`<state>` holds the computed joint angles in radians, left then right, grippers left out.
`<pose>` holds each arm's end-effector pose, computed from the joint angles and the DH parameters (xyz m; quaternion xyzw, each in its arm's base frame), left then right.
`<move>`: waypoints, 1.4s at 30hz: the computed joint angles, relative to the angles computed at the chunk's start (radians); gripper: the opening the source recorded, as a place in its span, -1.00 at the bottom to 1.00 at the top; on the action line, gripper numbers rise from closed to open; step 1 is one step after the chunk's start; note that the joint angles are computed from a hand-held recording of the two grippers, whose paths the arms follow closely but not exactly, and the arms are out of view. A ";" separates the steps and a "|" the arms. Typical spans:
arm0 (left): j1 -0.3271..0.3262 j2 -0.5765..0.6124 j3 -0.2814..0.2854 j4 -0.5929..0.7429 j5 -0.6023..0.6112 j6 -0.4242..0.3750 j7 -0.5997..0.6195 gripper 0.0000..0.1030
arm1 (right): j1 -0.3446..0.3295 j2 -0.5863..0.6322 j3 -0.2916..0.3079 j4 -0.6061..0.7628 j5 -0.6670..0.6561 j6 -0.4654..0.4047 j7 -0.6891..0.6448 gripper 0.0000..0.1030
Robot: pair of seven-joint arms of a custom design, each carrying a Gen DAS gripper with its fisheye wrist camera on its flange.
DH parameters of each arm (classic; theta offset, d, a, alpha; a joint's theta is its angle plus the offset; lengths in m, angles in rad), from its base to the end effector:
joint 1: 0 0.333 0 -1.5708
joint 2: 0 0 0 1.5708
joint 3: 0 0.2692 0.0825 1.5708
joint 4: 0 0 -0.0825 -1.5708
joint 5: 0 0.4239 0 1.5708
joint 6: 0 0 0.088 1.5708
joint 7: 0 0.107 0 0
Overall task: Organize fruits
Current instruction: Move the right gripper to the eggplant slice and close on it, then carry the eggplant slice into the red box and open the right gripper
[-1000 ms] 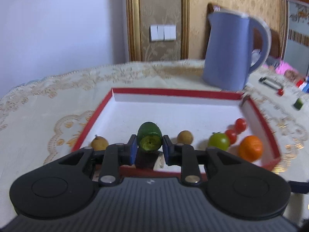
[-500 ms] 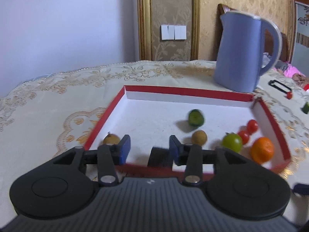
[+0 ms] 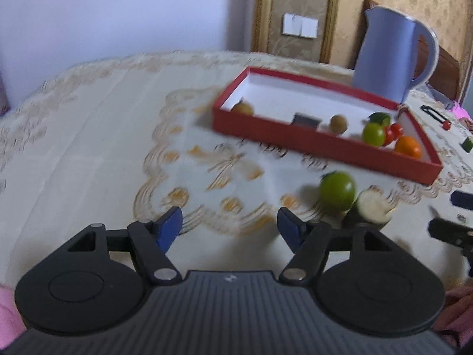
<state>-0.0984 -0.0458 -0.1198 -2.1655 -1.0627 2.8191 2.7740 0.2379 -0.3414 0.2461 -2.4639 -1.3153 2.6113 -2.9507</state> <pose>0.5929 -0.0875 0.4080 -0.4552 0.7790 -0.3854 0.1933 0.4446 0.2549 0.3886 -0.5464 0.6814 -0.3767 0.3088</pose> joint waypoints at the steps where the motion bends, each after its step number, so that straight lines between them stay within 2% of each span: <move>1: -0.002 -0.006 0.000 -0.007 -0.024 0.003 0.026 0.34 | 0.002 0.005 0.003 0.008 -0.007 0.002 -0.007 0.62; 2: -0.006 -0.009 -0.002 -0.012 -0.032 0.019 0.038 0.36 | 0.004 0.011 0.003 0.017 -0.013 0.014 -0.013 0.62; 5: -0.027 0.002 -0.015 -0.021 -0.091 0.110 0.120 0.60 | 0.011 0.044 -0.005 0.055 -0.021 0.059 -0.055 0.62; 6: -0.029 0.006 -0.015 -0.020 -0.099 0.117 0.130 0.61 | 0.015 0.062 -0.004 0.075 -0.019 0.060 -0.075 0.62; 10: -0.015 0.011 -0.005 -0.005 -0.105 0.055 0.114 0.68 | 0.037 0.150 -0.016 0.169 -0.032 0.062 -0.141 0.61; 15: -0.013 0.011 -0.013 -0.010 -0.082 0.062 0.110 0.76 | 0.068 0.250 -0.057 0.266 -0.002 0.085 -0.207 0.57; 16: -0.013 0.011 -0.013 -0.009 -0.080 0.061 0.109 0.77 | 0.076 0.265 -0.061 0.280 -0.005 0.068 -0.214 0.47; 17: -0.013 0.011 -0.013 -0.009 -0.081 0.058 0.110 0.78 | 0.087 0.275 -0.064 0.290 0.006 0.049 -0.233 0.16; 18: -0.012 0.010 -0.012 -0.009 -0.083 0.055 0.111 0.79 | 0.095 0.287 -0.070 0.300 0.020 0.041 -0.255 -0.08; 19: -0.011 0.010 -0.012 -0.009 -0.081 0.051 0.111 0.80 | 0.101 0.294 -0.078 0.303 0.027 0.053 -0.265 -0.12; 21: -0.010 0.014 -0.013 -0.006 -0.054 0.045 0.090 1.00 | 0.111 0.291 -0.087 0.296 0.003 0.060 -0.249 -0.29; 22: -0.009 0.017 -0.015 -0.006 -0.035 0.048 0.076 1.00 | 0.116 0.287 -0.086 0.293 -0.016 0.049 -0.237 -0.33; 33: -0.009 0.014 -0.015 -0.009 -0.042 0.047 0.084 1.00 | 0.116 0.182 -0.067 0.224 -0.171 -0.050 -0.046 -0.36; 42: -0.010 0.013 -0.015 -0.009 -0.041 0.048 0.084 1.00 | 0.061 0.127 -0.061 0.202 -0.149 -0.167 -0.001 -0.36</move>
<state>-0.1080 -0.0326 -0.1345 -2.1747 -1.1041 2.8669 2.8576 0.2985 -0.2148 0.1849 -2.2614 -1.4643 2.4440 -2.9517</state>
